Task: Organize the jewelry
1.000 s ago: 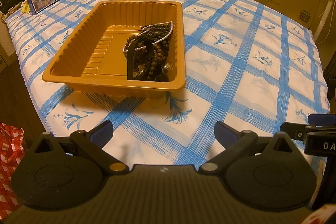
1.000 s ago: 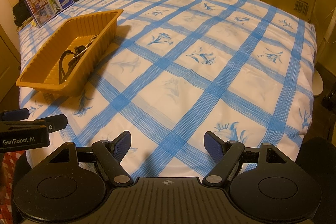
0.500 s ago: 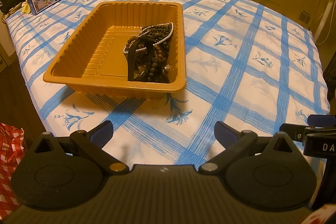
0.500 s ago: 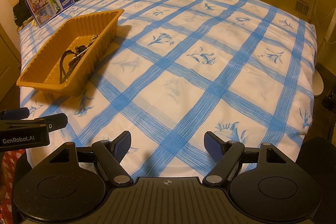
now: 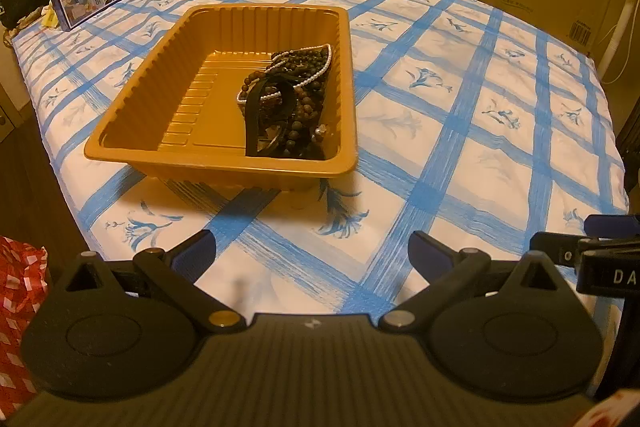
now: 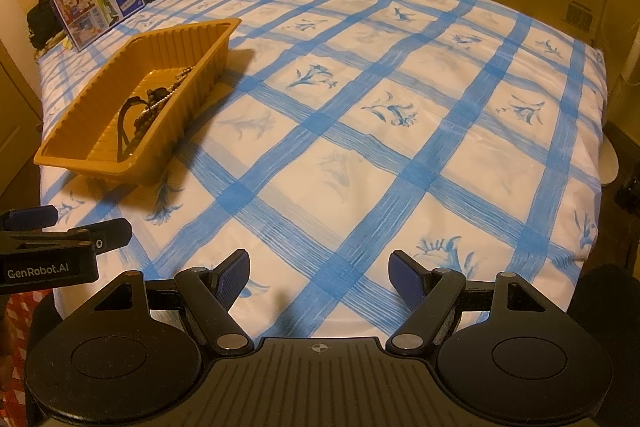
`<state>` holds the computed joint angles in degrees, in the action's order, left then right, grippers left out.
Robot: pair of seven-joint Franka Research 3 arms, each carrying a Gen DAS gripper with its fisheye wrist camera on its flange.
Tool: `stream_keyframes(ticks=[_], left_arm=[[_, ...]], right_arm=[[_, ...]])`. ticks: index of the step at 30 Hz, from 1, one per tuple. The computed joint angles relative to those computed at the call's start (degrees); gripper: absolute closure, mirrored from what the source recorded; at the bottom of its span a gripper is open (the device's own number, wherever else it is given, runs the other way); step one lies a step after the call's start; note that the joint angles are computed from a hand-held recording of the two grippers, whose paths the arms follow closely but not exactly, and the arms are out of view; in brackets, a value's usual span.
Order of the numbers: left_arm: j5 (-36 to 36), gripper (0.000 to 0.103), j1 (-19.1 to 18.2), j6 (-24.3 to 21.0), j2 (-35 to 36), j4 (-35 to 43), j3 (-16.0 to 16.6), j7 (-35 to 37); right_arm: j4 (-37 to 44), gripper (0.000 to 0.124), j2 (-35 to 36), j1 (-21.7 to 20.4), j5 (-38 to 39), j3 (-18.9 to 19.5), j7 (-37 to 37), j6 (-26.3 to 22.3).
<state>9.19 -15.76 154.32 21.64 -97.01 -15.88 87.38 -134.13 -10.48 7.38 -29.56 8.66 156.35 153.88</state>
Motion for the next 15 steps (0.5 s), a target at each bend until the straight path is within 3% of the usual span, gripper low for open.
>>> stream_keyframes(ticks=[15], left_arm=[[-0.7, 0.001, 0.6, 0.6, 0.1, 0.0, -0.2, 1.1]], right_arm=[[1.7, 0.048, 1.6, 0.8, -0.3, -0.5, -0.5, 0.0]])
